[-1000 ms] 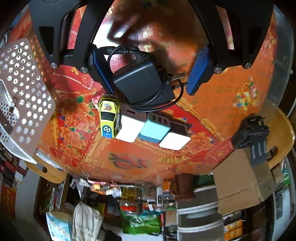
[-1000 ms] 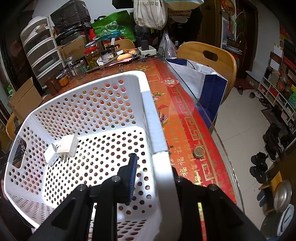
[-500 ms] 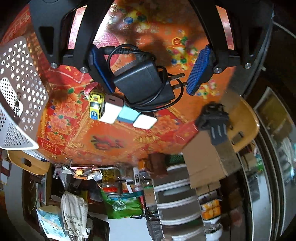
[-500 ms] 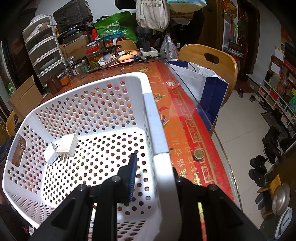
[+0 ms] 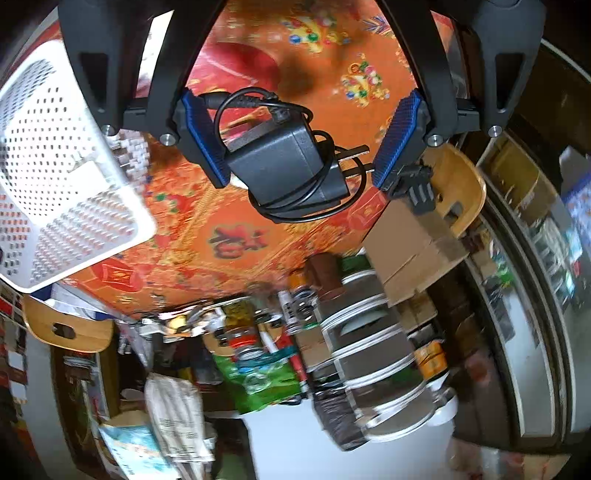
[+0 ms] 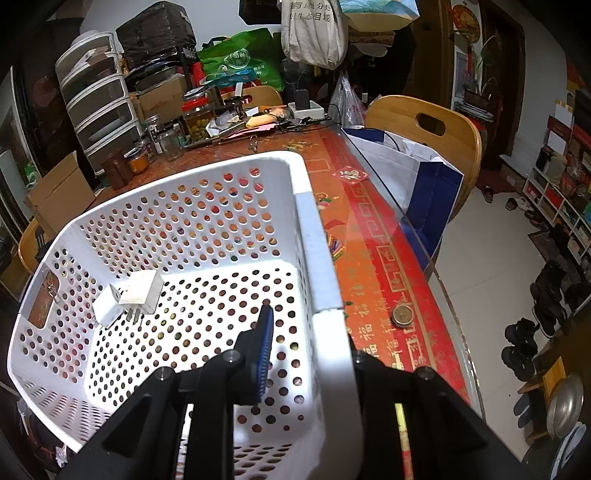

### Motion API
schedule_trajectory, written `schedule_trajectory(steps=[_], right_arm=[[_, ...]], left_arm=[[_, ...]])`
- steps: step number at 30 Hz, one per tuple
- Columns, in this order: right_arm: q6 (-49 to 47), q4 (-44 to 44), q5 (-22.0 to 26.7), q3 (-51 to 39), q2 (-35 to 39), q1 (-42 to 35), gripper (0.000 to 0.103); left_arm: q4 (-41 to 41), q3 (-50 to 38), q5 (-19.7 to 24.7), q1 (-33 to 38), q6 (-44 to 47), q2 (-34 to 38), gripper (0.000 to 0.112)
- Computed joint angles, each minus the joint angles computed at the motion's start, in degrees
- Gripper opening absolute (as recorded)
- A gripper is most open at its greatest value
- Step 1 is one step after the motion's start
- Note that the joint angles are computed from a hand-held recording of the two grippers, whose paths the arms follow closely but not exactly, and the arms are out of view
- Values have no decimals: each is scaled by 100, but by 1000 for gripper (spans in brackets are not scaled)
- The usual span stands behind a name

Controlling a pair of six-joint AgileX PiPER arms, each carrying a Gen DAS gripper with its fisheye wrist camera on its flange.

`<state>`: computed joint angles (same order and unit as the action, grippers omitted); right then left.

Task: Organize rigid objects
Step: 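Carry the black adapter into the basket and open the left gripper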

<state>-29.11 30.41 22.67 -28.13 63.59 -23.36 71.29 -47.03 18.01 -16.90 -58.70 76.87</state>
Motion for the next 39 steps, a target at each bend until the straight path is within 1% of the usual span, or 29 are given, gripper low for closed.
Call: schedule_trajectory(steps=[1,2,4,5,6,8,11,12,14,16,17,18,20,21,24,26,27,29,31,33,35,36,37,39], right_arm=[[-83,72,5,5,-2,-19,21],[-128,111,5,10,-4,-25,21],[-153,136,-1,11,-1,-23,21],[-222,192,5,11,3,-44,21],[-260,224,10,4,14,-51,21],[-279,243,-2,4,29,-37,21],[-426,366,-6,-6,66,-66,21],[-487,421,1,-8,76,-84,21],[-583,499,0,6,86,-107,21],[-596,504,4,2,93,-114,21],[-592,505,0,1,95,-108,21],[-606,520,4,0,97,-112,21],[-662,582,15,3,99,-125,22],[-738,653,34,2,107,-152,22],[-763,685,51,-5,123,-158,22],[-768,689,58,-9,128,-162,22],[-752,674,62,-18,138,-157,23],[-745,664,65,-18,132,-155,23],[-722,642,59,-14,127,-141,23],[-679,613,54,-14,127,-130,23],[-579,532,52,-24,135,-95,23],[-573,529,60,-27,140,-93,23],[-539,502,58,-30,143,-82,23],[-500,469,66,-49,165,-84,23]], left_arm=[[-7,-38,161,-213,32,-25,77],[38,-89,420,-534,32,-40,77],[-96,-203,692,-976,231,-33,77],[-320,-307,778,-1162,488,0,77],[-723,-494,910,-1415,947,86,77],[-1177,-817,1209,-1790,1479,337,77],[-1973,-1514,1788,-2378,2518,990,77],[-2290,-1844,2068,-2592,2937,1338,77],[-2864,-2378,2424,-2746,3684,1871,77],[-3757,-3193,2978,-2771,4763,2605,77],[-3988,-3553,3254,-2787,5078,2935,77],[-4122,-3965,3617,-2831,5337,3321,77],[-4257,-4464,4068,-2887,5611,3794,77],[-4351,-4758,4365,-2924,5798,4083,77],[-4592,-5209,4830,-2990,6155,4461,78],[-4714,-5187,4859,-2984,6286,4498,78],[-4651,-5112,4823,-3053,6270,4481,78],[-4588,-4784,4526,-3111,6129,4222,82],[-4610,-4272,4168,-3170,5854,3777,86],[-4887,-3888,3792,-3033,5710,3204,90],[-5124,-3649,3541,-2817,5692,2740,94],[-5355,-3512,3364,-2580,5780,2391,95],[-5571,-3412,3237,-2380,5888,2161,101],[-6269,-3465,3097,-1736,6420,1893,103]])
